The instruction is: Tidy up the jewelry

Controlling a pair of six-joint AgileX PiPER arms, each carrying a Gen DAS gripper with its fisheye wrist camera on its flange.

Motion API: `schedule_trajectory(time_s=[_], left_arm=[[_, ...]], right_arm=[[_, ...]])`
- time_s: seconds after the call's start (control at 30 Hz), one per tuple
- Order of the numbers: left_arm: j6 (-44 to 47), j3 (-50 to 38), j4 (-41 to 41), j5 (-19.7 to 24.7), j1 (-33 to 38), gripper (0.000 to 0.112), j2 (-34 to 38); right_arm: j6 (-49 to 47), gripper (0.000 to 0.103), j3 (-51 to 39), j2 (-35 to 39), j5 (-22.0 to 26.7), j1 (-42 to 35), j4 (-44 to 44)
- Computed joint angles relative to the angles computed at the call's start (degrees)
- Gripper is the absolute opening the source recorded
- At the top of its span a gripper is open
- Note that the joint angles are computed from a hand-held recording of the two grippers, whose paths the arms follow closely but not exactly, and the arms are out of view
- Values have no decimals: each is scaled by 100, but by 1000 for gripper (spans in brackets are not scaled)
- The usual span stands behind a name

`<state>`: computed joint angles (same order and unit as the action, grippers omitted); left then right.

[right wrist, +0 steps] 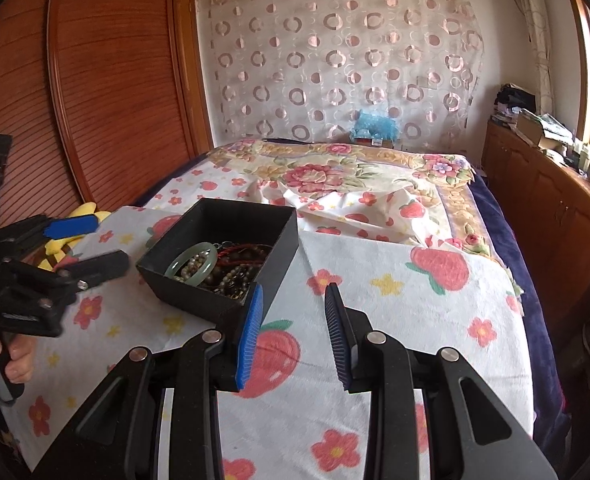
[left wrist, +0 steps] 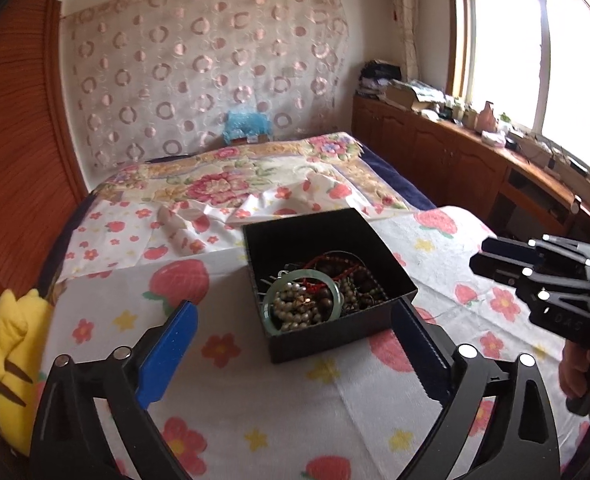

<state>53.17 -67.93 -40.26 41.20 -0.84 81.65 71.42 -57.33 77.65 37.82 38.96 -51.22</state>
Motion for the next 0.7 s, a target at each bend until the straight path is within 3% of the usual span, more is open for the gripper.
schedule_trajectory(time_s=[0.07,0.33,0.53,0.7], left_arm=[[113,106,-147,56,151,95,-197],[142,345,-163,302,661,95,-745],[506,641,-501,596,1110,95,-1141],[635,831,-677,781,1400,95,-1433]], right_arm=[[201,35,5,3,113,147,-123],[896,58,-53,31,729,788,-589],[1731,85,-65,-44,1543,1588,-1158],[2126,96,-131,-64,2306,2192,-1429]])
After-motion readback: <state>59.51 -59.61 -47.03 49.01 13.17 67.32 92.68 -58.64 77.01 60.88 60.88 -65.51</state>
